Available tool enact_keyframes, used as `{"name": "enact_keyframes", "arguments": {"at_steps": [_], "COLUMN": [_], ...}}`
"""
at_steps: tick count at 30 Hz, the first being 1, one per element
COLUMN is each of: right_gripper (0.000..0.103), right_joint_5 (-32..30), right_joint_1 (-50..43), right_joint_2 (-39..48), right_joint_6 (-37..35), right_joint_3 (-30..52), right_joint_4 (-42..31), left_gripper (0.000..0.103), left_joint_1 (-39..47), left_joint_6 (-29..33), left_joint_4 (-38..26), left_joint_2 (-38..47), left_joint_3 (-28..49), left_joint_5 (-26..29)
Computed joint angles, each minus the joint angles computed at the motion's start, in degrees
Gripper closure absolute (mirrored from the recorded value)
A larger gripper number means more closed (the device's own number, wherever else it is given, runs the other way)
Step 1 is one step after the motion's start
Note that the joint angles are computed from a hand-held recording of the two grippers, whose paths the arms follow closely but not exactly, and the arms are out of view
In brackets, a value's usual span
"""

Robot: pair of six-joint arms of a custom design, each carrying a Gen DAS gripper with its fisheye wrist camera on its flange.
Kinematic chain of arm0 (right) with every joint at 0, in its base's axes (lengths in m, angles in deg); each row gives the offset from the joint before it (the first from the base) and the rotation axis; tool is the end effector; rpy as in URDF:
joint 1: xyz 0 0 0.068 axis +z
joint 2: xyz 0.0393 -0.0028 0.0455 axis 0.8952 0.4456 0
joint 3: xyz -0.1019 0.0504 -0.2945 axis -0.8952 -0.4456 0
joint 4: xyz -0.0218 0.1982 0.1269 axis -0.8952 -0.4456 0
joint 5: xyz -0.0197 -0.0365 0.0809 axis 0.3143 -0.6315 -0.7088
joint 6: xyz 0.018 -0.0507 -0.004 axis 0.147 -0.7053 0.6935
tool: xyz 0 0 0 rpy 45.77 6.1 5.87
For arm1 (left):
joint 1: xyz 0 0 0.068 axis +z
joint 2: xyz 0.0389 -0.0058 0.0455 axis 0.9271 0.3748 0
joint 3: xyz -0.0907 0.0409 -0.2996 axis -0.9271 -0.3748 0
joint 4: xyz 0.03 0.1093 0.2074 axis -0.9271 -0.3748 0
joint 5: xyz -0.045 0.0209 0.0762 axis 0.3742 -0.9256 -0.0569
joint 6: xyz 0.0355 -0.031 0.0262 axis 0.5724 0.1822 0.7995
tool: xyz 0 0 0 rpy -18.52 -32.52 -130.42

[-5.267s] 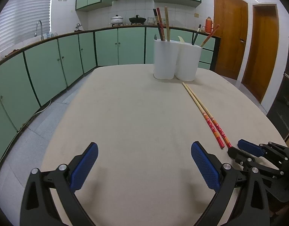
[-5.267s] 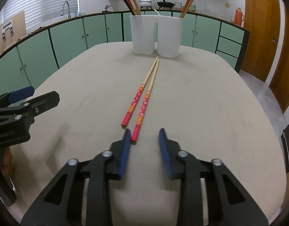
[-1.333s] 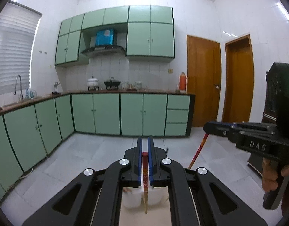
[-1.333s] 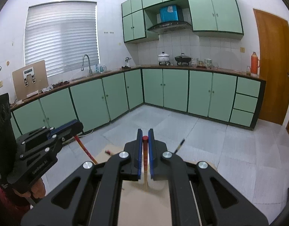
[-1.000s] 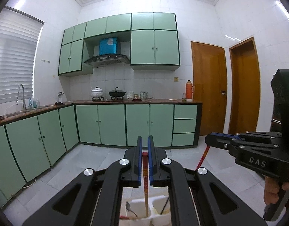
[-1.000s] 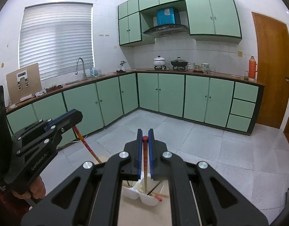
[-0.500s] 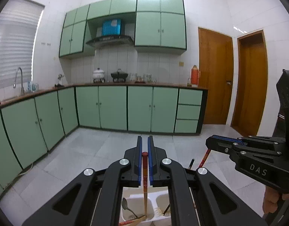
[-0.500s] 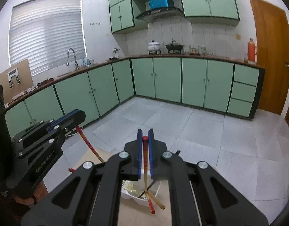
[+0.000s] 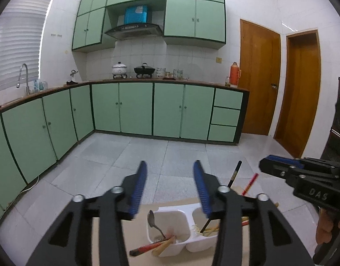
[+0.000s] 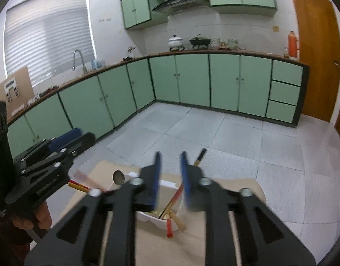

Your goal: Organize utensils

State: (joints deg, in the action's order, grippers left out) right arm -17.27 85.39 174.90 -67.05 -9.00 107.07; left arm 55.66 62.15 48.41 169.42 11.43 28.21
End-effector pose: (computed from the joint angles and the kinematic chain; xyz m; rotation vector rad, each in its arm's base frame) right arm 0.3278 0.1361 0.2176 -0.3998 2.1123 0.3917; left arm 0.2918 -0.0584 0.2203 -0.0032 1.9656 -0.0713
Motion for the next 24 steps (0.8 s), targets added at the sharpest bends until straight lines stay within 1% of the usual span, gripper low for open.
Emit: {"name": "enact_keyframes", "arguments": {"at_steps": [1, 2, 3, 4, 5, 6, 8, 10, 11, 12, 15, 18, 19, 22, 24], "right_gripper": [0.068, 0.062, 0.054, 0.05, 0.043, 0.037, 0.032, 0.025, 0.018, 0.015, 0.012, 0.005, 0.005, 0.005, 0.005], "right_joint_5": [0.63, 1.2, 2.07, 2.48, 3.04, 3.76, 5.5, 7.13, 8.25, 8.91, 9.0, 9.54, 10.79, 11.63, 10.82], "right_joint_1": [-0.3, -0.46, -0.51, -0.71, -0.82, -0.79, -0.4, 0.25, 0.73, 1.12, 1.37, 1.61, 2.25, 3.69, 4.3], "right_joint_2": [-1.32, -2.38, -3.99, -4.84, -6.15, -7.51, -9.57, -11.93, -13.29, -14.25, -18.35, -21.82, -23.25, -26.26, -27.43], "right_joint_6": [0.4, 0.59, 0.92, 1.21, 1.77, 2.26, 2.74, 2.46, 2.53, 2.76, 4.18, 6.23, 7.23, 8.5, 8.33], "right_joint_3": [-1.83, -3.37, -5.52, -6.71, -8.57, -10.48, -13.47, -16.8, -18.62, -19.98, -25.08, -28.66, -29.74, -31.16, -30.56], "right_joint_4": [1.54, 2.78, 4.1, 4.81, 5.77, 6.54, 7.64, 8.78, 9.44, 10.01, 11.38, 10.94, 10.25, 7.81, 4.81], "left_gripper": [0.05, 0.045, 0.043, 0.038, 0.034, 0.032, 0.021, 0.015, 0.014, 0.013, 0.006, 0.006, 0.006, 0.006, 0.006], "left_joint_1": [-0.12, -0.39, -0.53, -0.8, -1.41, -1.66, -3.06, -4.78, -5.19, -6.17, -8.99, -12.96, -14.3, -17.88, -20.43], "left_joint_6": [-0.19, -0.51, -0.79, -1.12, -1.48, -1.61, -2.09, -2.95, -3.22, -3.72, -4.85, -6.17, -6.79, -8.55, -9.84], "left_joint_4": [0.05, -0.06, -0.37, -0.49, -0.65, -0.68, -0.42, -0.16, -0.17, -0.59, -2.64, -5.82, -7.67, -11.77, -15.56], "left_joint_2": [-1.3, -2.39, -3.19, -4.33, -5.97, -6.86, -9.12, -12.05, -13.06, -14.62, -18.63, -22.39, -24.09, -28.09, -30.62], "left_joint_3": [-1.05, -1.83, -2.12, -2.95, -4.27, -4.95, -7.06, -9.85, -10.7, -11.9, -14.15, -15.22, -15.47, -16.21, -16.11], "left_joint_5": [-0.37, -0.88, -1.1, -1.3, -1.8, -2.04, -3.4, -4.6, -4.82, -5.61, -8.58, -12.88, -14.1, -17.3, -19.77]}}
